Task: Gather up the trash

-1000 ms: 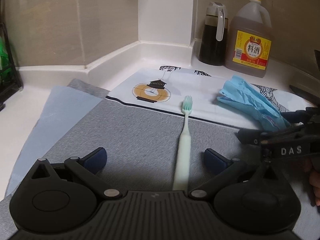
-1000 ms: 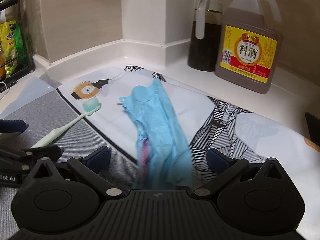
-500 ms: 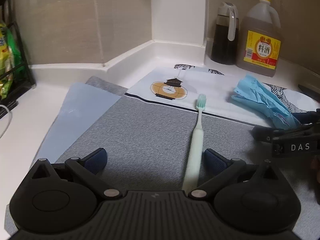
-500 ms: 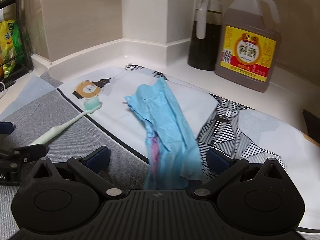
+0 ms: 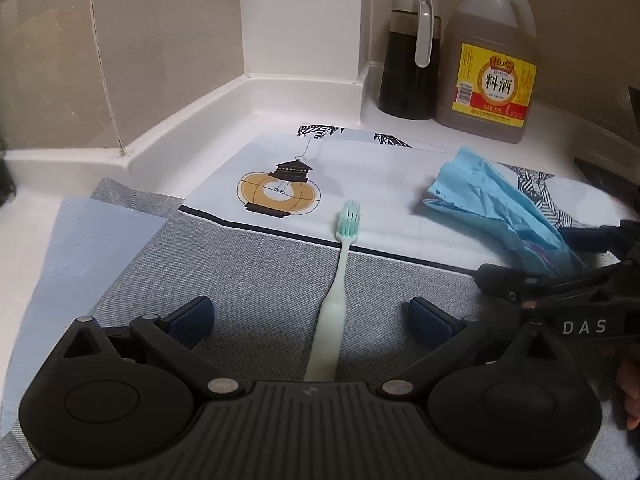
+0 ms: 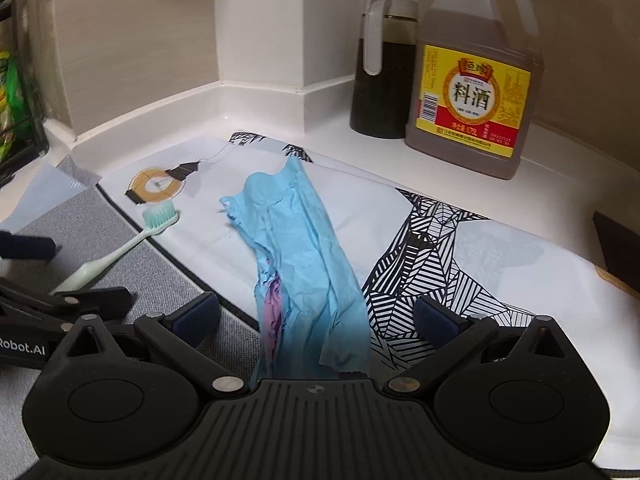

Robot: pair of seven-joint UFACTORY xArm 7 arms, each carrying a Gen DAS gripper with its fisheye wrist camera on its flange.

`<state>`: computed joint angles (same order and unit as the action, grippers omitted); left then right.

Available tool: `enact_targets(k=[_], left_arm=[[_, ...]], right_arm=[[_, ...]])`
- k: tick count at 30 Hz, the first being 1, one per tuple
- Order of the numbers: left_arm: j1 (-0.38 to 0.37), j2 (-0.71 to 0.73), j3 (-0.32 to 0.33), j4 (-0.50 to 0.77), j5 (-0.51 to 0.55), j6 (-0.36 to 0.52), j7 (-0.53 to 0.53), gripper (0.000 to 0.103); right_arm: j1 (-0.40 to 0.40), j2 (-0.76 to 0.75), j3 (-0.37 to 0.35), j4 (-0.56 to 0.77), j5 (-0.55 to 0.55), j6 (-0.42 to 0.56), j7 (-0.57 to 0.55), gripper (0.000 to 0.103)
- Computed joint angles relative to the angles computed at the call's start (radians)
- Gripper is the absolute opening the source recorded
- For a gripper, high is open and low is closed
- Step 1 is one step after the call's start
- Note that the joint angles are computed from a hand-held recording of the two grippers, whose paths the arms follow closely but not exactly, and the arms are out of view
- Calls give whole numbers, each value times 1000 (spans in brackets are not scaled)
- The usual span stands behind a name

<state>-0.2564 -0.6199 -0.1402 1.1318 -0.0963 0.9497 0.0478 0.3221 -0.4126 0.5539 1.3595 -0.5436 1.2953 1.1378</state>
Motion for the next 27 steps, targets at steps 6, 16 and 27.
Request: enact_targets(k=[6,16,27], left_arm=[[9,-3,-5,2,6,6,-25,102],[1,-70,23,23,-47,74,-43,13],[5,-251,-5,39,-39,117,-72,13]], right_arm=[[0,8,0,7,-7,9,-1,103],[8,30,56,46,-62,26,-48,35],[7,-50,127,87,-82,118,8,33]])
